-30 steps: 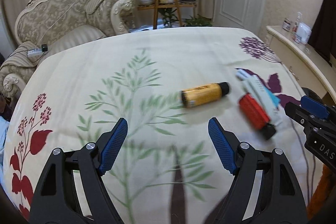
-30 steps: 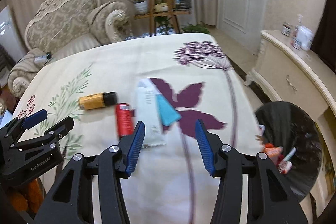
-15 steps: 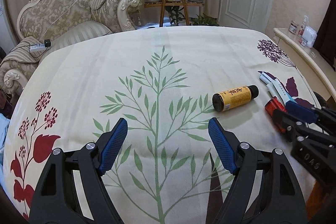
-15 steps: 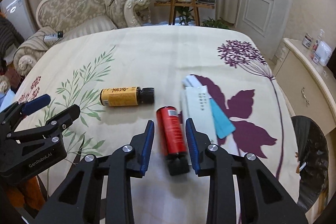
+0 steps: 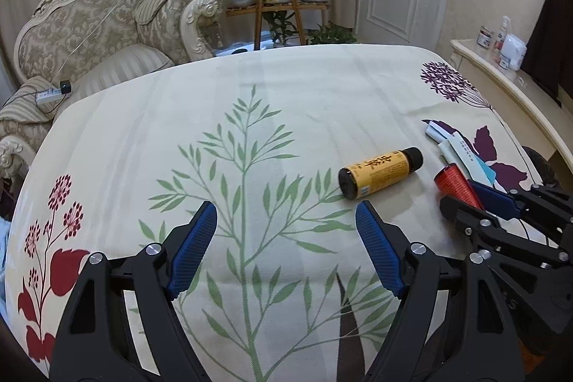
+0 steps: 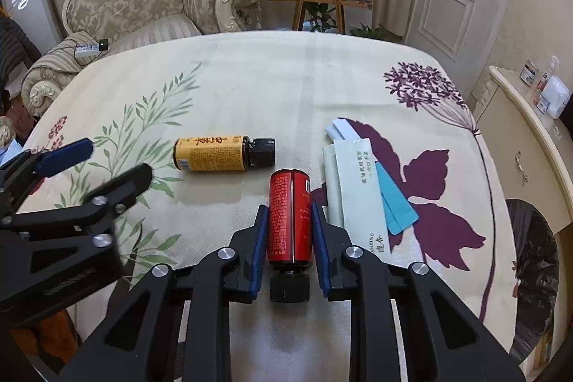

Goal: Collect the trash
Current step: 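Grasp red cylinder with the right tool, then grasp amber bottle with black cap with left tool while right tool holds red cylinder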

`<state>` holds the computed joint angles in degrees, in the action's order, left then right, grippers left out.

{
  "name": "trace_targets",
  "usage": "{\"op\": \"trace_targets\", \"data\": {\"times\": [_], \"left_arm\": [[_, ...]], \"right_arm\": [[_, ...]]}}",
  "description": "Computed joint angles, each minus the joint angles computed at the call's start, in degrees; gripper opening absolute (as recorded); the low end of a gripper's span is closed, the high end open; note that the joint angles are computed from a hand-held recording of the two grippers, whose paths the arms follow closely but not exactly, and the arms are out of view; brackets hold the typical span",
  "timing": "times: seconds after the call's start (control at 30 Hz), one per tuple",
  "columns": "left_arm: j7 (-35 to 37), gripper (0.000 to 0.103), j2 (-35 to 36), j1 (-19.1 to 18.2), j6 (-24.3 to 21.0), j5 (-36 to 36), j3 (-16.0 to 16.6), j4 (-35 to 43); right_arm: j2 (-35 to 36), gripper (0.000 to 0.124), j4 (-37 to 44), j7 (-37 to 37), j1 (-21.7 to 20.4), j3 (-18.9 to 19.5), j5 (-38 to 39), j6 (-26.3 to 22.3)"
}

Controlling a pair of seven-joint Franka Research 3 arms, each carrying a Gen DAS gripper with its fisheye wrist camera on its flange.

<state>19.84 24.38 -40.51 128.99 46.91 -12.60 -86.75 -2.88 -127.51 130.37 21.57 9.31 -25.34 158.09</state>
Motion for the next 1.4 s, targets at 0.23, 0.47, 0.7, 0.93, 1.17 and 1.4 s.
{"op": "trace_targets", "data": {"times": [0.23, 0.47, 0.7, 0.93, 1.17, 1.4], "left_arm": [[3.16, 0.078, 1.98, 0.22, 0.78, -0.99, 0.28, 3.29], [5.97, 0.078, 5.70, -0.71, 0.55, -1.35, 1.79, 9.22], [11.39, 0.078, 9.77, -0.52, -2.18, -5.21, 2.48, 14.48], [13.80, 0.078, 8.24, -0.04, 0.45, -8.94, 1.58, 11.06], [13.50, 0.078, 7.49, -0.73, 1.72, -10.14, 1.05, 9.68], [11.49, 0.078, 7.11, -2.04, 0.38, -9.51, 1.46, 9.84]], "right_arm": [[-2.90, 0.025, -1.64, 0.58, -1.14, 0.56, -0.14, 0.38], [-4.86, 0.025, -3.09, 1.24, -2.83, 1.52, 0.38, -0.11], [-5.66, 0.025, -4.58, 0.74, -3.72, 1.95, 2.18, 0.29], [-6.09, 0.025, -5.53, 0.00, -4.22, 2.22, 3.57, 0.85], [-7.87, 0.025, -7.47, 0.24, -4.99, 2.75, 4.15, 1.14], [-10.43, 0.025, -9.91, 0.82, -6.44, 3.70, 4.44, 1.37]]}}
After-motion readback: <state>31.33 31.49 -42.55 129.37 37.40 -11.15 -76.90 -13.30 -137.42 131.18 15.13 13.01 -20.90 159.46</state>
